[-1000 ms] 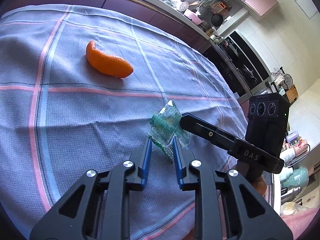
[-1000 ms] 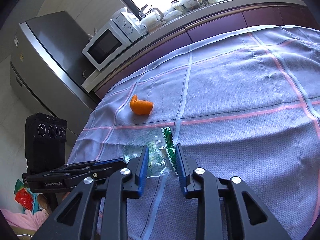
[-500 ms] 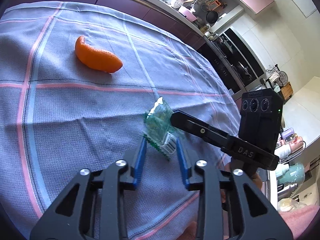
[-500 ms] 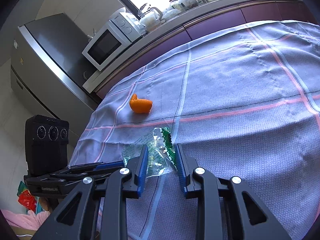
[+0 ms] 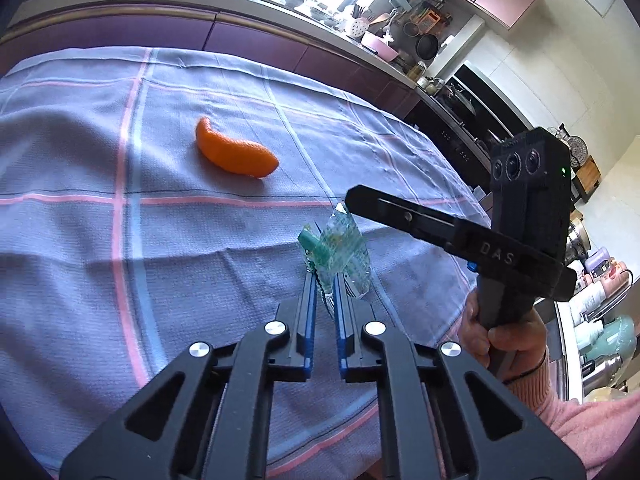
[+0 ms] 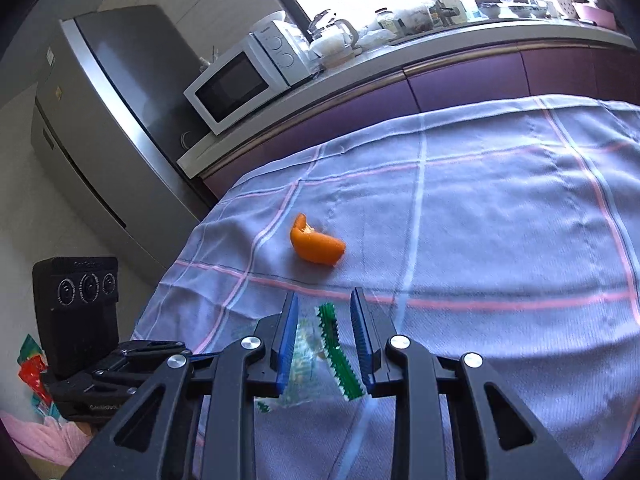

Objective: Collect trash
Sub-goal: 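Lift the plastic bag with the left tool while the right tool grasps the orange peel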

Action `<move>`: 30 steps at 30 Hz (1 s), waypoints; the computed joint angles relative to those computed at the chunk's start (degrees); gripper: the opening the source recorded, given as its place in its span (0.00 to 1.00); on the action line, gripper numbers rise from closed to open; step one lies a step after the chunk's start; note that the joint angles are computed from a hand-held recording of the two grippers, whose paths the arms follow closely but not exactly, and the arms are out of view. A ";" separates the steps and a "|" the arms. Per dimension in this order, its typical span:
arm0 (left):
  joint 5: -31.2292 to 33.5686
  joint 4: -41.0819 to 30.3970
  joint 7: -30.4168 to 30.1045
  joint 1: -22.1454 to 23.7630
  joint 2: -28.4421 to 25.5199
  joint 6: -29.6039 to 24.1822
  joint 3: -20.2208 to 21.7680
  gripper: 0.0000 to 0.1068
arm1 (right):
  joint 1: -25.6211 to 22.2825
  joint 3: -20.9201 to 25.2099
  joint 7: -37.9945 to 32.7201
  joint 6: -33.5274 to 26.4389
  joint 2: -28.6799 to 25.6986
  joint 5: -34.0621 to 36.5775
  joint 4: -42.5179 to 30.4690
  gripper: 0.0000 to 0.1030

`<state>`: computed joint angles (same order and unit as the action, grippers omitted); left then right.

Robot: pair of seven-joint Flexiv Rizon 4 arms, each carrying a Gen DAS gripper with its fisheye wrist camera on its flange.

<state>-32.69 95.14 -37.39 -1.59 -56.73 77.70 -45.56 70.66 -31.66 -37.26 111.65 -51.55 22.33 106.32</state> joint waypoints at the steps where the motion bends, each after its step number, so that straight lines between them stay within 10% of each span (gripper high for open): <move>1: -0.07 1.07 0.66 1.19 0.16 1.24 -1.01 0.08 | -1.13 0.28 -0.53 -1.18 -0.07 -1.47 -1.29 0.27; 11: 6.32 9.03 -1.68 11.73 0.99 12.42 -7.96 0.08 | -8.52 1.13 2.90 -12.70 -2.47 -15.07 -9.97 0.45; 30: 19.09 14.40 -15.12 21.34 2.69 19.77 -7.36 0.08 | -7.65 -0.09 8.54 -9.75 -2.96 -21.05 -9.76 0.16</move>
<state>-13.60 109.54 -52.51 19.75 -54.04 97.47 -52.93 63.01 -31.75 -28.72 101.90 -54.51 1.28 96.56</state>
